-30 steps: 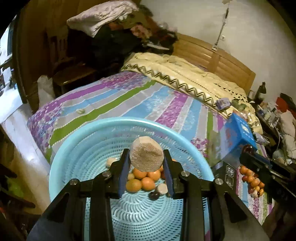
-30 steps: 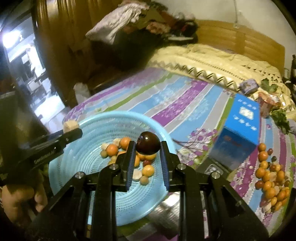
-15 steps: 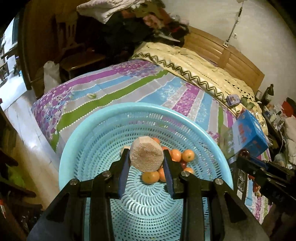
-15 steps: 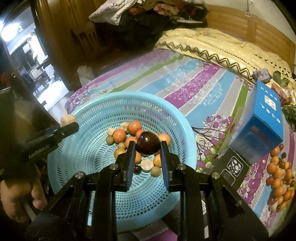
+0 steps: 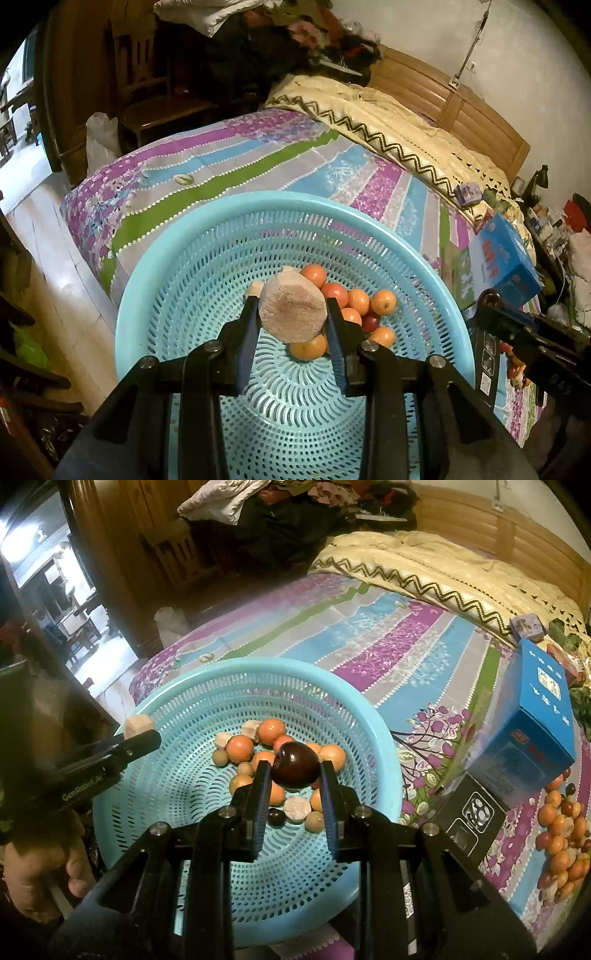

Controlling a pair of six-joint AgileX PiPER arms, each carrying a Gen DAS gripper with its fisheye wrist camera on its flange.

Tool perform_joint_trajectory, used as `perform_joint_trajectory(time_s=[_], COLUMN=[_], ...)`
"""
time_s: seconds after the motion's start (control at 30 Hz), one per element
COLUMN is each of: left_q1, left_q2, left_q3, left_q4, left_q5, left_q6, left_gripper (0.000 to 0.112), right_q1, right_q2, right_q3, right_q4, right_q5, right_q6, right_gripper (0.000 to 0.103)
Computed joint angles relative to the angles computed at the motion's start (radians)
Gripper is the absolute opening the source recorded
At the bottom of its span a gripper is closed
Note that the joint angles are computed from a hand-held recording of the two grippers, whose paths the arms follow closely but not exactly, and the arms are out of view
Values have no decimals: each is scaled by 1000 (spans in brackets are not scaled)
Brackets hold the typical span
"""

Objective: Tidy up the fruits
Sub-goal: 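Open the left tool and right tool to drop both fruits into the basket, then move both tools back over the fruit pile on the bed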

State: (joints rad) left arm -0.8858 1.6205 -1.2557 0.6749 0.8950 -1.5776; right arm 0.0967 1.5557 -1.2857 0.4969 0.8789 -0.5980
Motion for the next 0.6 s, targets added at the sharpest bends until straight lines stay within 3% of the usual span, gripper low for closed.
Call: perform_joint_trajectory(time_s=[0.23, 0.27, 0.3, 0.33, 0.37, 0.4, 0.6], left_q1=[10, 12, 12, 8, 4, 1, 9], left_q2=[12, 18, 22, 29, 35, 38, 41], left_q3=[-1, -7, -10, -17, -25, -28, -22], left_q4=[-16, -22, -21, -12, -5, 1, -5], left_q5=[-9, -4, 0, 13, 28, 35, 24], left_q6=[15, 24, 26, 21, 18, 15, 18], left_gripper=[37, 43, 61, 78, 83, 86, 86], right_q1=[4, 3, 4, 3, 1, -3, -7], right_q2=[12, 13, 12, 11, 11, 9, 5], right_q3=[0, 1, 4, 8, 10, 16, 16], right_q4=[-1, 4, 3, 2, 8, 16, 27], right_q5=[1, 1, -3, -10, -13, -19, -16], right_q6=[-3, -11, -9, -8, -10, -15, -25], right_gripper=[28, 28, 28, 37, 45, 57, 57])
